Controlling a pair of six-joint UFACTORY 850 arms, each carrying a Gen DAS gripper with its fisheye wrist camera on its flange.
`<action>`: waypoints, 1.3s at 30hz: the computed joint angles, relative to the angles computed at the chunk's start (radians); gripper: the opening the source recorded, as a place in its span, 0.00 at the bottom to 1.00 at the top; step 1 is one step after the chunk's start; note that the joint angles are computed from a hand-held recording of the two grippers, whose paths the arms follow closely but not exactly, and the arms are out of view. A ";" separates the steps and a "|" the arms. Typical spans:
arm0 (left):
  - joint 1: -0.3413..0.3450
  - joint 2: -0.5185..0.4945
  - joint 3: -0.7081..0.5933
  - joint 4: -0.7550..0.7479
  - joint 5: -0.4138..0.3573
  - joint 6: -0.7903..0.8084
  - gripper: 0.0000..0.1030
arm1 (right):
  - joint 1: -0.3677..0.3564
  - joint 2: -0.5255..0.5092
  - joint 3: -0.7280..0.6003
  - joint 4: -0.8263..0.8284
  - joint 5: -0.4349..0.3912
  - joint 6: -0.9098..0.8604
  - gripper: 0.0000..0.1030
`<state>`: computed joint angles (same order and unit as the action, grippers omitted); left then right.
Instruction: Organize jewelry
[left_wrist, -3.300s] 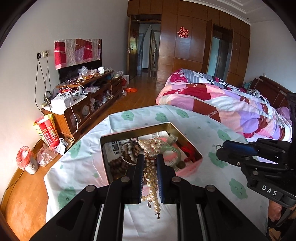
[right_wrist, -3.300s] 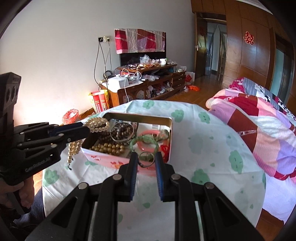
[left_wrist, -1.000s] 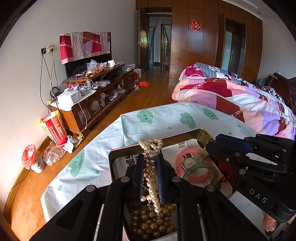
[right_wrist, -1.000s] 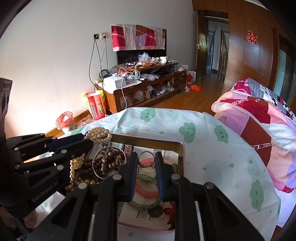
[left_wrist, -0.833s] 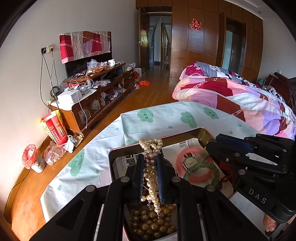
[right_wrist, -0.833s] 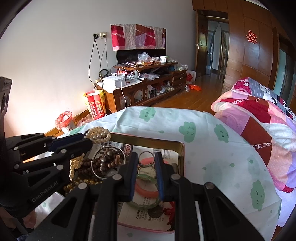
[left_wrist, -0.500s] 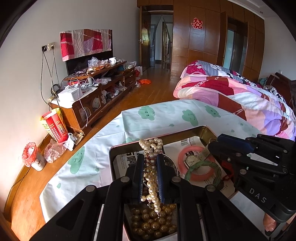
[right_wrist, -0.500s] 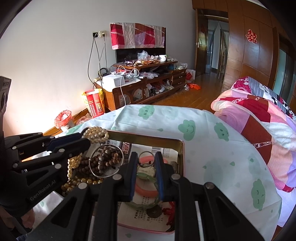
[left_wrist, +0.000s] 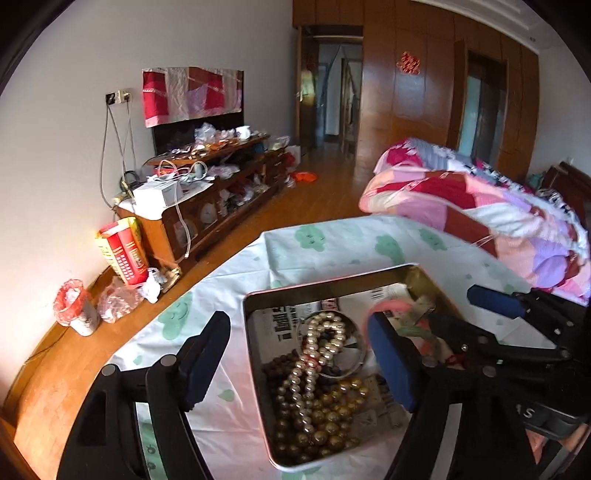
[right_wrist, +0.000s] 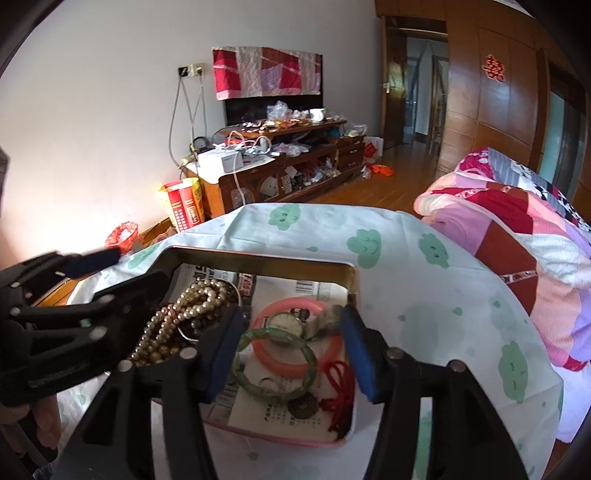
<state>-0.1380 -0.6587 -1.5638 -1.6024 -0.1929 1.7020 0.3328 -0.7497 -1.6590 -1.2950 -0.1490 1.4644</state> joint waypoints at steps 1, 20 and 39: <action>0.003 0.008 0.009 0.005 -0.007 -0.008 0.75 | 0.001 0.009 0.013 -0.017 -0.010 0.027 0.57; 0.006 0.065 0.102 -0.281 -0.007 0.246 0.75 | 0.007 0.121 0.167 -0.611 -0.053 0.682 0.68; 0.002 0.068 0.112 -0.289 -0.015 0.257 0.75 | 0.009 0.123 0.178 -0.678 -0.048 0.756 0.72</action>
